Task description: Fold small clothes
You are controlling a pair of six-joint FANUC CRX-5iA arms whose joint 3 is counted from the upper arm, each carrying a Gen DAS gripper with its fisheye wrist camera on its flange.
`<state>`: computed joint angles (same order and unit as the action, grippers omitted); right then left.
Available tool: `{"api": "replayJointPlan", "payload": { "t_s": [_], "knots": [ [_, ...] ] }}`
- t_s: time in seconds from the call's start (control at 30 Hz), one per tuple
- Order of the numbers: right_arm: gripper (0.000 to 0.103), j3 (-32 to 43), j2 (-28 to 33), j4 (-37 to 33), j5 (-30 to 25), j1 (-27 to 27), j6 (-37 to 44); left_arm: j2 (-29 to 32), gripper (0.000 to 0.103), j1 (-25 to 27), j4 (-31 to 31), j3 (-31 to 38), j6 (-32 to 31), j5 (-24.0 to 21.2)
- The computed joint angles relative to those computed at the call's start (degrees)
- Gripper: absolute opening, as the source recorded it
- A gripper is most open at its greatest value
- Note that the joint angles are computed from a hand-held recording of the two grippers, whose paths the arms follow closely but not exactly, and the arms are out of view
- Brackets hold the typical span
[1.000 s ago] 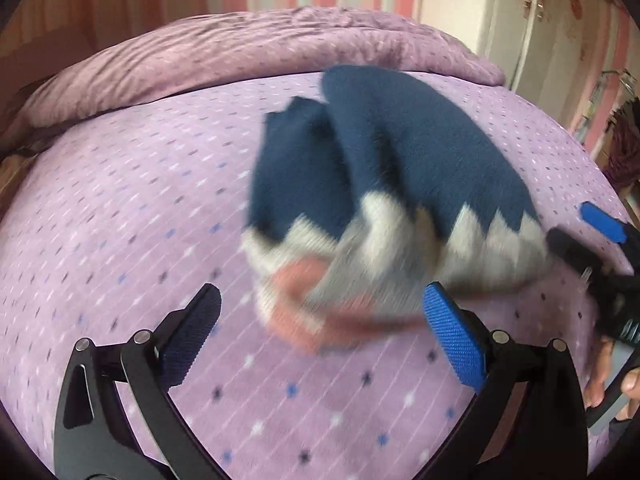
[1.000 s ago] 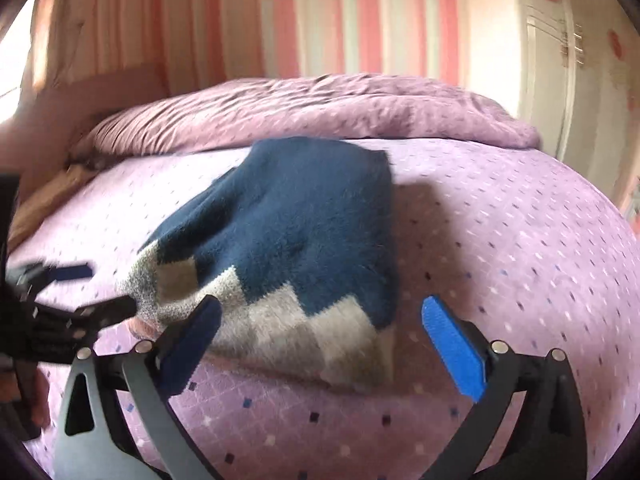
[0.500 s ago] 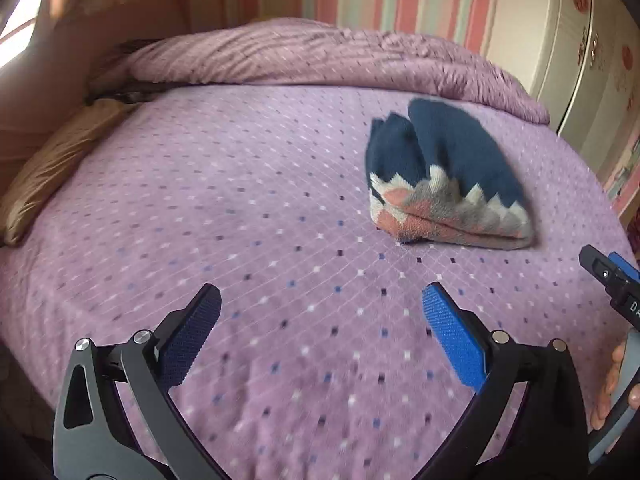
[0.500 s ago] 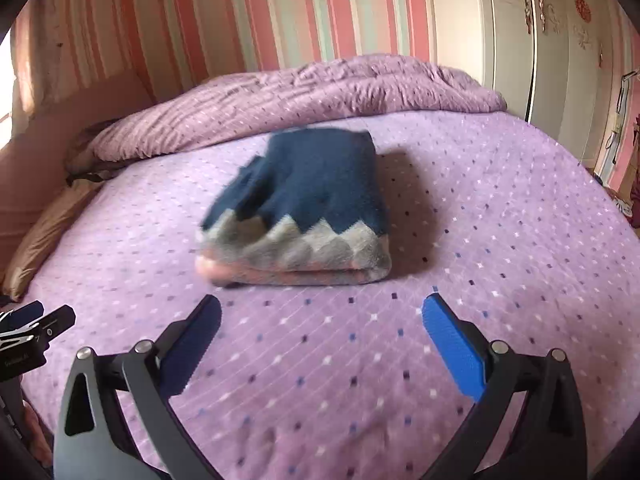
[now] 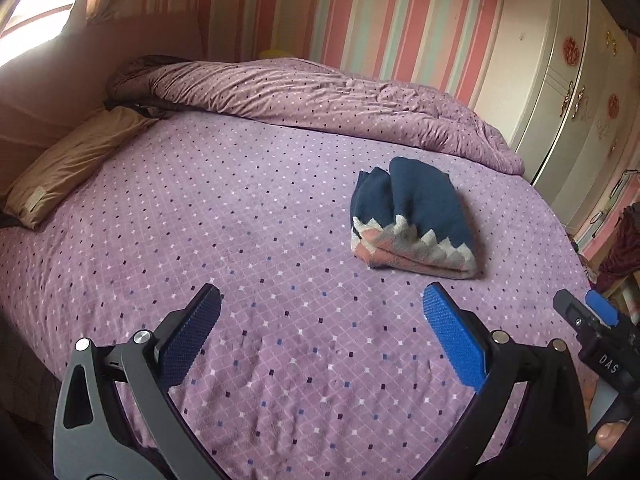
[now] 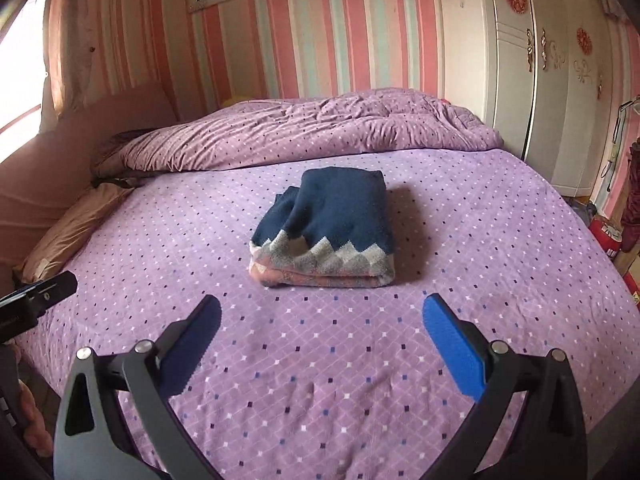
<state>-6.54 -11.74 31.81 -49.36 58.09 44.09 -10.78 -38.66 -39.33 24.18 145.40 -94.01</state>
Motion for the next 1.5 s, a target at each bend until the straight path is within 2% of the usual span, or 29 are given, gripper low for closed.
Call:
{"api": "replayJointPlan", "payload": {
  "t_s": [0.23,0.37,0.53,0.63,0.7,0.83,1.03,1.23,1.5],
  "knots": [
    [0.101,-0.5,-2.5,4.9,-4.3,3.0,-2.8,3.4,0.1,-3.2,-2.7,5.8,-0.5,-9.9],
    [0.101,0.0,-3.6,6.6,-6.0,4.4,-2.7,6.0,0.1,-9.1,-10.1,10.2,-3.0,-14.6],
    [0.101,0.9,-4.8,8.5,-7.5,5.9,-2.7,8.0,0.1,-13.8,-15.7,15.4,-3.9,-18.0],
    [0.101,1.5,-5.5,9.1,-8.3,6.6,-2.5,11.0,0.1,-18.2,-23.6,20.1,-7.0,-23.3],
    [0.101,1.6,-5.9,10.0,-8.6,7.2,-2.8,12.2,0.1,-19.0,-25.0,22.4,-8.3,-25.4],
    [0.101,1.1,-6.5,11.2,-9.1,8.1,-3.3,11.1,0.1,-17.4,-19.1,21.5,-8.4,-23.1],
    [0.101,-0.1,-6.7,10.7,-10.4,8.8,-3.8,11.1,0.1,-19.3,-19.0,20.7,-6.7,-24.2],
    [0.101,-0.9,-6.8,11.2,-11.3,9.6,-4.2,10.5,0.1,-18.6,-16.4,19.9,-4.4,-23.7],
    [0.101,-1.3,-6.9,13.1,-12.2,10.4,-5.0,10.7,0.1,-18.7,-16.4,20.3,-4.3,-23.9]
  ]
}}
